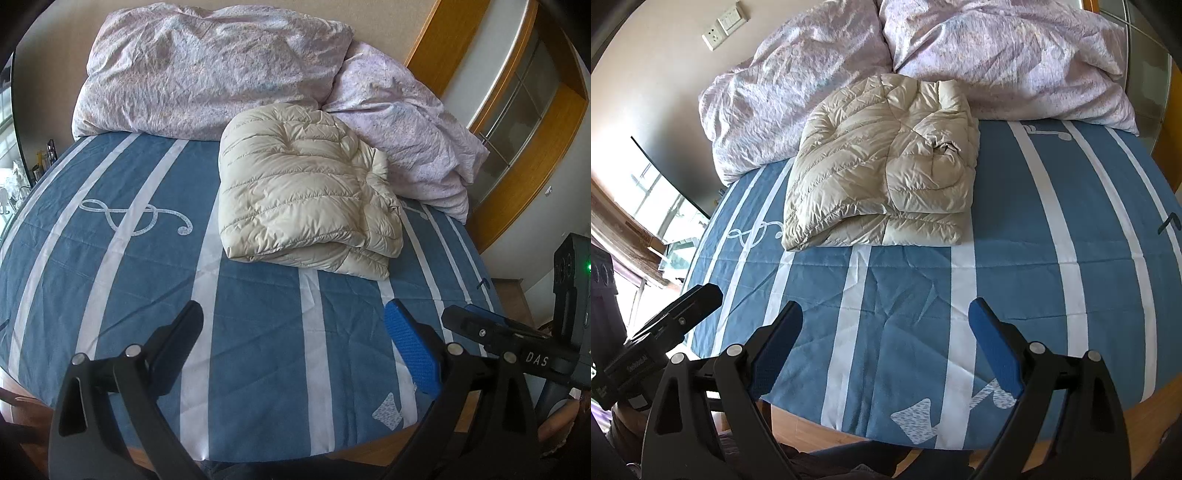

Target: Fold large clothes

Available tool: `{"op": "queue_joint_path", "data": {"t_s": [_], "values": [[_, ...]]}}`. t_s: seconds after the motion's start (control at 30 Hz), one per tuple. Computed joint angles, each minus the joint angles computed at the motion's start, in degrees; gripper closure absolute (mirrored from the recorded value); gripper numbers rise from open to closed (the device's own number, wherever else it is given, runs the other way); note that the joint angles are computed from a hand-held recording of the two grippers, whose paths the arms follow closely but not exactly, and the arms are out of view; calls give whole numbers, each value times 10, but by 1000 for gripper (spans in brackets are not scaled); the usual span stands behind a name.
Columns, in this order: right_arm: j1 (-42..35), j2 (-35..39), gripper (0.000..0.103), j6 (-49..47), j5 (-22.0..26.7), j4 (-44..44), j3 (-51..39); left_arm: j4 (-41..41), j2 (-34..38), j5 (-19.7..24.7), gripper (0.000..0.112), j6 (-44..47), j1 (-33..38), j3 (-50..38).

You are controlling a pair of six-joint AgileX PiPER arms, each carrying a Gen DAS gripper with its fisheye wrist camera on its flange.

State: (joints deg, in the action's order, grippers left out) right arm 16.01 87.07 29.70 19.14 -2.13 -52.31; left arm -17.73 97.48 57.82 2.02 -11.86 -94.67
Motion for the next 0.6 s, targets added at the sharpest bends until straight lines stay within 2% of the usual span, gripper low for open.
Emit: {"op": "queue_joint_path", "data": {"t_s": [0.6], "values": [[5,2,10,16,4,-12,-7,2,4,4,14,-6,-5,-5]]}}
